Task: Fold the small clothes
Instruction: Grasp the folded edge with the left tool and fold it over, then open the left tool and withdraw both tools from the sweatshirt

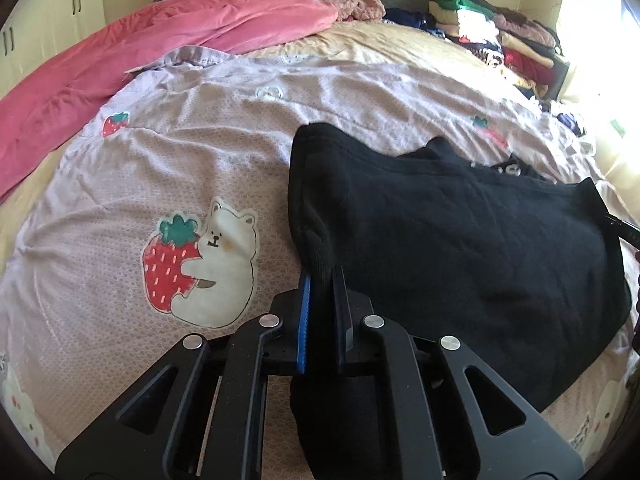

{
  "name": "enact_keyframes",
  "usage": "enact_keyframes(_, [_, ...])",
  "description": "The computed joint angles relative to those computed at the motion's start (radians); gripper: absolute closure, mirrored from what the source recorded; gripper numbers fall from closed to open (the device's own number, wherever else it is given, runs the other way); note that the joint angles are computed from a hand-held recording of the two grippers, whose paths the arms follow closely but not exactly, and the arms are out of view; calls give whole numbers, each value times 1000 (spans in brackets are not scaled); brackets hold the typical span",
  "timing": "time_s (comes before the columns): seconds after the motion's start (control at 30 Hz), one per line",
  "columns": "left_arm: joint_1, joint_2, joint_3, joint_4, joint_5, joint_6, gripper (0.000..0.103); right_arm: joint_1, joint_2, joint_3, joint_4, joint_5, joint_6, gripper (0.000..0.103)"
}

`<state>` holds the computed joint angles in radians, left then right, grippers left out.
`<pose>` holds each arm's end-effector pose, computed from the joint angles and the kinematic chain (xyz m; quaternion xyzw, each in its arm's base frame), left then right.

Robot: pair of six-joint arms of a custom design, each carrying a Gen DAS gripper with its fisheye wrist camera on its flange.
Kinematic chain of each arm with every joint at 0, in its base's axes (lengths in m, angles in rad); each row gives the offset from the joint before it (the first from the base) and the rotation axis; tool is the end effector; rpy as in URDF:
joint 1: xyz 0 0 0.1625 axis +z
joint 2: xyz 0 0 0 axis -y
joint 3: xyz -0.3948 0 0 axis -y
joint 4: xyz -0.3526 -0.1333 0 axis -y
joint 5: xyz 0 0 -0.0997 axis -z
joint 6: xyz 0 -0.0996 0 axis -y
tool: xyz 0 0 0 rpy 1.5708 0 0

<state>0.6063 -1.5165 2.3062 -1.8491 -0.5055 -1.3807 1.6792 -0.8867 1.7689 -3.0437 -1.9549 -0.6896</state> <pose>-0.1480 -0.3709 0.2155 -0.0465 0.8420 -0.3684 0.3913 0.1612 -0.5938 0.1750 0.3136 -0.8869 0.2214 0.2568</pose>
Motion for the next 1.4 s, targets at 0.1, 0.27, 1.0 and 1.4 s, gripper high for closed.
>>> enact_keyframes(0.1, [-5, 7, -7, 23, 0, -16, 99, 2, 14, 3, -25, -26, -11, 93])
enact_keyframes(0.27, [-16, -1, -23, 83, -10, -43, 93, 11, -23, 27, -24, -16, 11, 68])
enact_keyframes(1.0, [-191, -122, -52, 427, -63, -304, 65, 152, -285, 342, -90, 192, -89, 9])
enact_keyframes(1.4, [-290, -200, -65, 660, -105, -499, 34, 228, -302, 441, -104, 205, -121, 9])
